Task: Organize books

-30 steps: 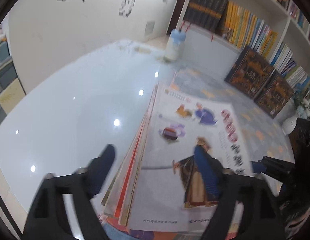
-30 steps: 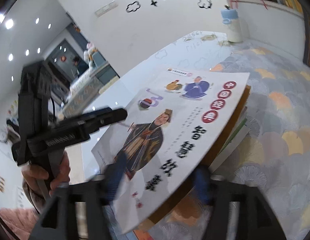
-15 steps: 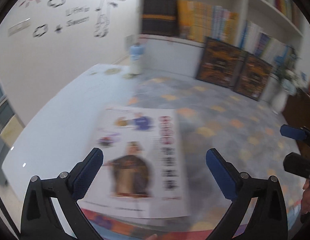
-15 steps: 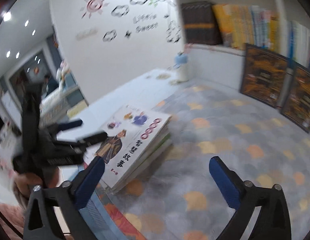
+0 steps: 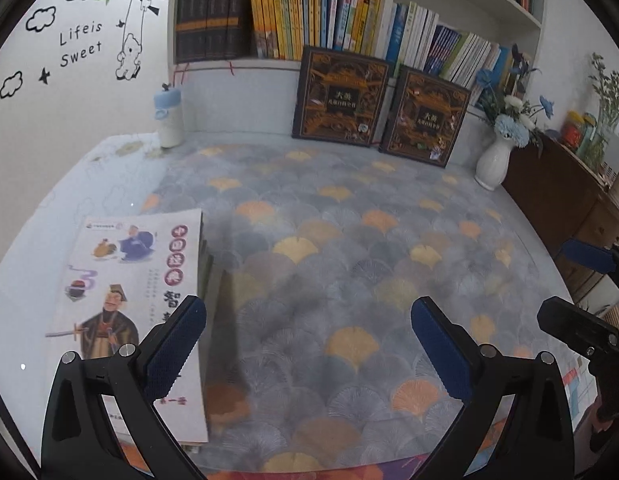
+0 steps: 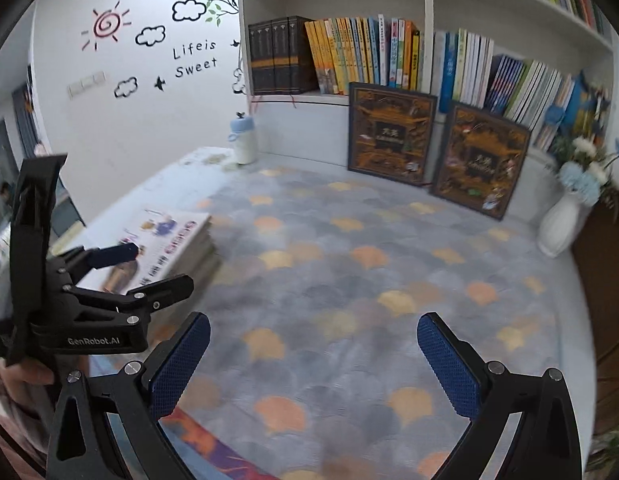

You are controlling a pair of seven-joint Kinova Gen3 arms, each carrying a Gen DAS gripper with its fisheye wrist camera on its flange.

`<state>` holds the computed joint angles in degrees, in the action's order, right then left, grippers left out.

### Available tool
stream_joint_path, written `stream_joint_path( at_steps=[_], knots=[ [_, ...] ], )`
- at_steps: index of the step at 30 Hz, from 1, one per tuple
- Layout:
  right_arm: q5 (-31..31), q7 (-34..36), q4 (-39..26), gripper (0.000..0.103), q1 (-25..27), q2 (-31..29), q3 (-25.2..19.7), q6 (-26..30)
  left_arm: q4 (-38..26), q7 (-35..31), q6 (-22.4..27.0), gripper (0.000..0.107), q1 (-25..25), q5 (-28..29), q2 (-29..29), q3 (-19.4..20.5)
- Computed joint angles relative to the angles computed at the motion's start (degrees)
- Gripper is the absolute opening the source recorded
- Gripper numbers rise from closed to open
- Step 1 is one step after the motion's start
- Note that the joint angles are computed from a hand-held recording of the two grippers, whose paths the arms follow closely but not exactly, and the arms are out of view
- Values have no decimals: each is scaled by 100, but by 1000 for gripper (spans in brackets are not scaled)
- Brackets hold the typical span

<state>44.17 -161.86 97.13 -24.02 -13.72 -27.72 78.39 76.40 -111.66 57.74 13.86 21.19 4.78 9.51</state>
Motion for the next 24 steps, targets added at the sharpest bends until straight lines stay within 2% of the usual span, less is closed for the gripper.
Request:
stream_joint_path(
  at_steps=[2, 4, 7, 10, 24],
  knots=[
    [82, -399, 196, 103, 84, -73, -102, 27, -8, 71, 9, 102, 38, -58, 45, 16],
    [-89, -617, 316, 103, 96, -151, 110, -143, -12, 125, 53, 102, 57, -121, 66, 19],
    [-306, -589, 386, 103, 236, -210, 206, -313, -2, 159, 62, 102, 66, -148, 88, 20],
    [-272, -602, 296, 103, 307, -56, 79, -97, -51, 214, 125, 102, 57, -149, 135, 16],
    [-240, -521, 192, 103, -15, 151, 277, -109, -128, 239, 201, 102, 27, -178, 210, 18]
  ],
)
